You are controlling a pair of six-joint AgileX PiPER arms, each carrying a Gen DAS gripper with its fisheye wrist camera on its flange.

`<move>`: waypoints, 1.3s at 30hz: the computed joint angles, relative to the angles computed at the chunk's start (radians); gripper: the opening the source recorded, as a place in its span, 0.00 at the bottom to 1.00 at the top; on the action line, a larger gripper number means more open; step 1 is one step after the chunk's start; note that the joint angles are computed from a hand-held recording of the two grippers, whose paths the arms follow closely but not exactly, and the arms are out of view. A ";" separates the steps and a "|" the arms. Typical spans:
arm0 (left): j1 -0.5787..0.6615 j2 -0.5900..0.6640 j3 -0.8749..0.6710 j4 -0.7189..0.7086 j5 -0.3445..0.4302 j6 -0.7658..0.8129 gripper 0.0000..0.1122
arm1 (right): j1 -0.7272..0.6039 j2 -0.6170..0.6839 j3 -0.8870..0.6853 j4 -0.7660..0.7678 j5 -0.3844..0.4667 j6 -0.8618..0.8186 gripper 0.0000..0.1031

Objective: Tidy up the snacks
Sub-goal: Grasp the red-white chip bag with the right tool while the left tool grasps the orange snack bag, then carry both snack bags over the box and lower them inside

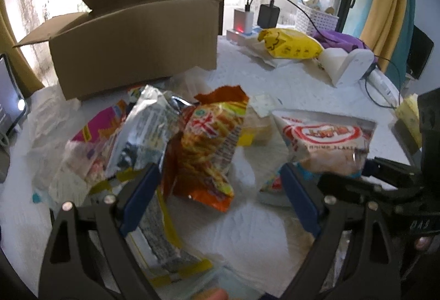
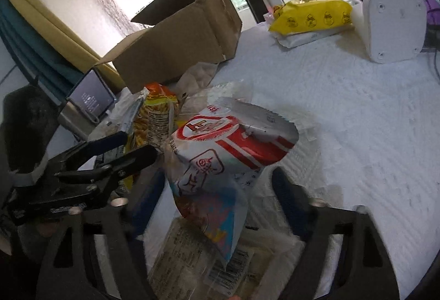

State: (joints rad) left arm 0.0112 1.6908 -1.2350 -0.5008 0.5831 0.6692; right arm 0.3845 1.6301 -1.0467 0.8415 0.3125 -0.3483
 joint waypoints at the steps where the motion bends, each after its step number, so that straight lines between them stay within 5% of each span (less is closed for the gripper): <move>1: -0.003 0.008 -0.008 0.004 -0.002 0.001 0.80 | -0.002 -0.003 0.002 0.021 -0.002 -0.028 0.51; 5: -0.023 0.027 -0.023 0.017 -0.034 0.014 0.74 | -0.002 -0.024 0.013 -0.015 -0.012 -0.021 0.50; 13: -0.072 0.086 -0.087 0.200 -0.064 -0.137 0.33 | -0.060 -0.068 0.045 0.127 -0.013 -0.173 0.50; 28: 0.001 0.001 -0.096 -0.050 -0.004 0.072 0.29 | -0.071 -0.097 0.016 0.108 -0.013 -0.187 0.50; 39: 0.129 -0.007 -0.164 -0.221 0.087 0.186 0.29 | -0.002 -0.041 -0.136 -0.196 -0.010 0.088 0.50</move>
